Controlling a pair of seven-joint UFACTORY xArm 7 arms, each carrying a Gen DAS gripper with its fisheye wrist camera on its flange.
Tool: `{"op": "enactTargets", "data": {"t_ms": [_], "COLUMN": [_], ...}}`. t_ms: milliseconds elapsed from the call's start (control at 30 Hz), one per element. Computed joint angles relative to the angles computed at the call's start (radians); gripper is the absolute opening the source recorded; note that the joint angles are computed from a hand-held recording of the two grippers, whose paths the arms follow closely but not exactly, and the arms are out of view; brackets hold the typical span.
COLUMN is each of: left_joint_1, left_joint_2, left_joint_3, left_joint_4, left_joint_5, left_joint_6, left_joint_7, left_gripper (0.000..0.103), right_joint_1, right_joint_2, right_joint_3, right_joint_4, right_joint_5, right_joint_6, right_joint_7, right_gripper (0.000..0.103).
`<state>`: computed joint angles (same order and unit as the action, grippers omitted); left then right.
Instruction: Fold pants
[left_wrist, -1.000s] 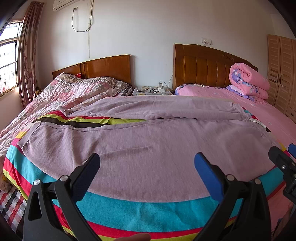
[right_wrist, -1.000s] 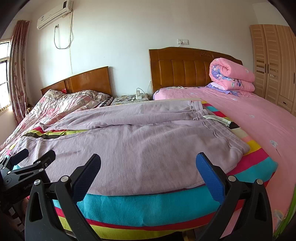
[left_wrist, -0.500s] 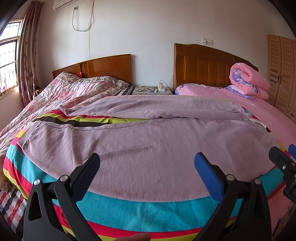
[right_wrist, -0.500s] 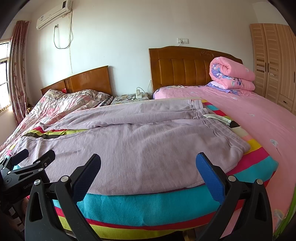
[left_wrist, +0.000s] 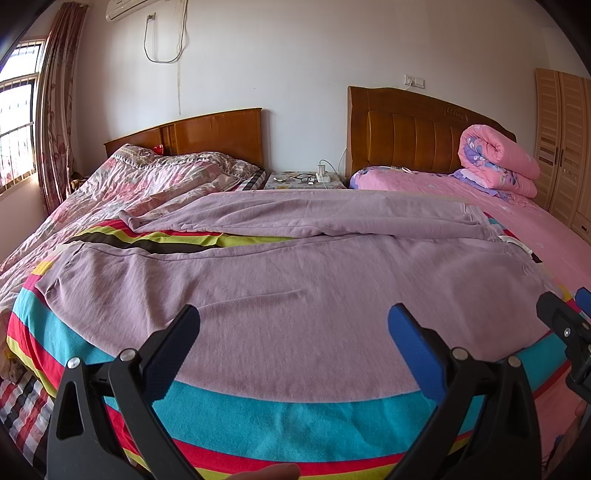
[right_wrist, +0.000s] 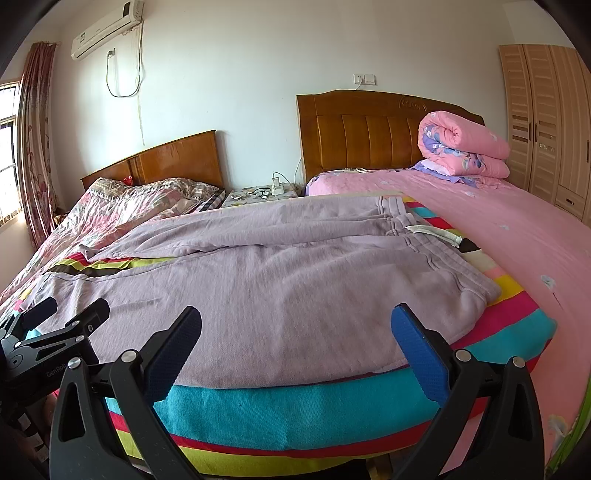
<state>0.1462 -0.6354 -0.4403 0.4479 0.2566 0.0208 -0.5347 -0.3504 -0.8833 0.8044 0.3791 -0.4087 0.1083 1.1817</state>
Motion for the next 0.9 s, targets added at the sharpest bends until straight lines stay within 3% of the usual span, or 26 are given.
{"op": "enactTargets", "data": {"t_ms": [367,600,767,900], "left_joint_1": [-0.011,-0.012,-0.088,-0.094], "left_joint_2": [0.013,0.084,0.245,0.417], "left_joint_3": [0.020,0.030,0.114,0.154], "left_joint_4": [0.002,0.064,0.223,0.467], "left_joint_5": [0.002,0.025,0.032,0.069], "left_joint_6": [0.003,0.007,0.061,0.162], "left_joint_7": [0.015,0.067,0.164,0.177], "left_gripper": [0.102,0.102,0.102,0.102], "right_joint_1": [0.001,-0.066,-0.156,-0.113], "right_joint_2": [0.028,0.099,0.297,0.585], "right_joint_3": [-0.004,-0.027,-0.097,-0.244], "right_joint_4": [0.009,0.060,0.159,0.395], "right_joint_5": [-0.009,-0.038,-0.082,-0.117], "right_joint_6": [-0.002,-0.019,-0.134,-0.087], "right_joint_7": [-0.011,-0.070,-0.238,-0.479], "right_gripper": [0.099,0.099,0.099,0.099]}}
